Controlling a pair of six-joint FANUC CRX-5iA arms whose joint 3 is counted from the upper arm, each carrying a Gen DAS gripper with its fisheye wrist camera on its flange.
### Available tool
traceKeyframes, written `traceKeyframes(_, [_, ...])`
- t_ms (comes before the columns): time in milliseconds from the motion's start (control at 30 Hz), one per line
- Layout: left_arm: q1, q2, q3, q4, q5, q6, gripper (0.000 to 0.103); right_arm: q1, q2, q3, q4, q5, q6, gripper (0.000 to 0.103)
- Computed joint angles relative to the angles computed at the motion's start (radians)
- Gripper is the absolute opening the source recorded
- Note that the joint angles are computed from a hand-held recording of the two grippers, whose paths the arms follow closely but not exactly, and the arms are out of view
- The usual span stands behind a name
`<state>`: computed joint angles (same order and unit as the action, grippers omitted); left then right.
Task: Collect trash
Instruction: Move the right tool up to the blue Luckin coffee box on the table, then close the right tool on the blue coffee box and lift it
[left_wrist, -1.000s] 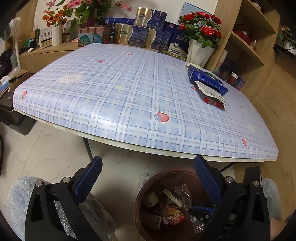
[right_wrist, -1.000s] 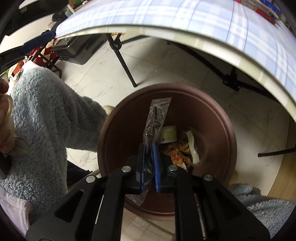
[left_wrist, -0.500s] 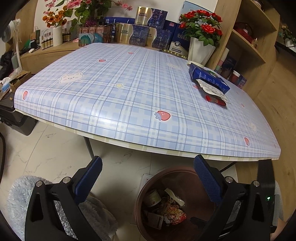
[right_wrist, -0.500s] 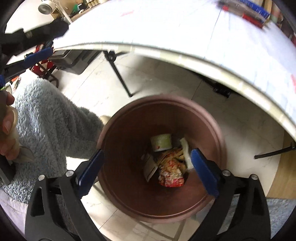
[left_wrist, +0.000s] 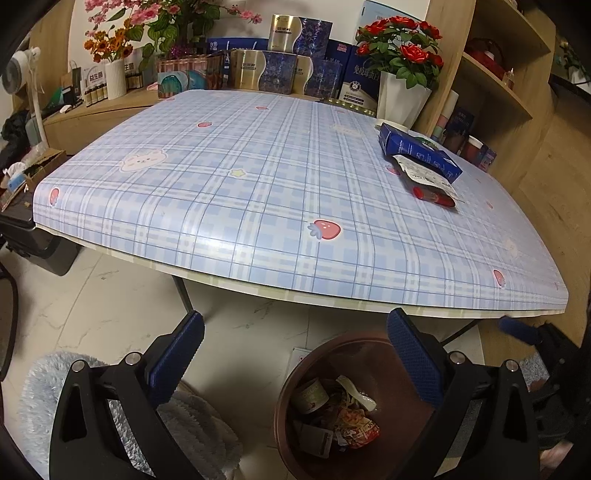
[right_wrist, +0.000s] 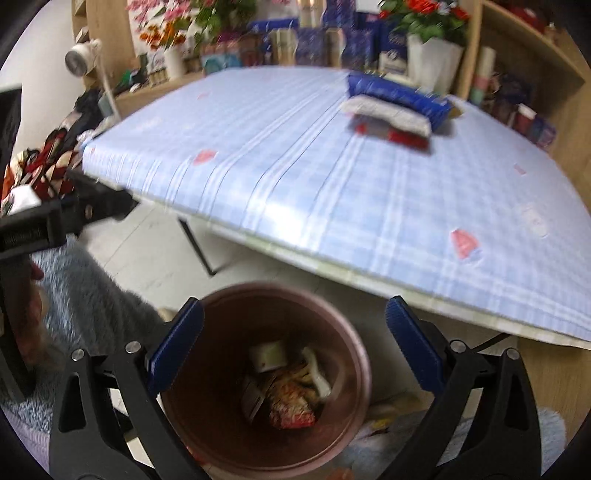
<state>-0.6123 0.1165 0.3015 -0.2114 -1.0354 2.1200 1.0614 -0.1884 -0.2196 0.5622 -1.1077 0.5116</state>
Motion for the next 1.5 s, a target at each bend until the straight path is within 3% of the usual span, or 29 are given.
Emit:
traceKeyframes(333, [-0.018, 0.01, 0.029, -0.042, 0.004, 0.019, 0.097, -0.054, -0.048, -0.074, 0.174, -0.008, -0.144, 0.097])
traceKeyframes(567, [-0.02, 0.083, 0.135, 0.031, 0.023, -0.131, 0.097, -0.16, -0.072, -0.071, 0.149, 0.039, -0.146, 0.097])
traceKeyframes(700, [-0.022, 0.164, 0.264, 0.051, 0.003, -0.169, 0.097, -0.241, -0.079, -0.059, 0.138, 0.093, -0.129, 0.097])
traceKeyframes(800, [-0.021, 0.226, 0.364, 0.062, -0.026, -0.198, 0.097, -0.309, -0.065, -0.006, 0.05, 0.129, -0.026, 0.097])
traceKeyframes(933, [-0.008, 0.313, 0.502, 0.083, -0.076, -0.228, 0.093, -0.375, 0.031, 0.129, -0.029, 0.06, 0.158, 0.097])
traceKeyframes(1233, [0.052, 0.499, 0.761, 0.174, -0.172, -0.203, 0.074, -0.459, 0.35, 0.47, -0.048, -0.023, 0.604, 0.097])
traceKeyframes(1500, [0.097, 0.574, 0.82, 0.264, -0.182, -0.192, 0.066, -0.477, 0.571, 0.718, -0.019, -0.141, 0.833, 0.095])
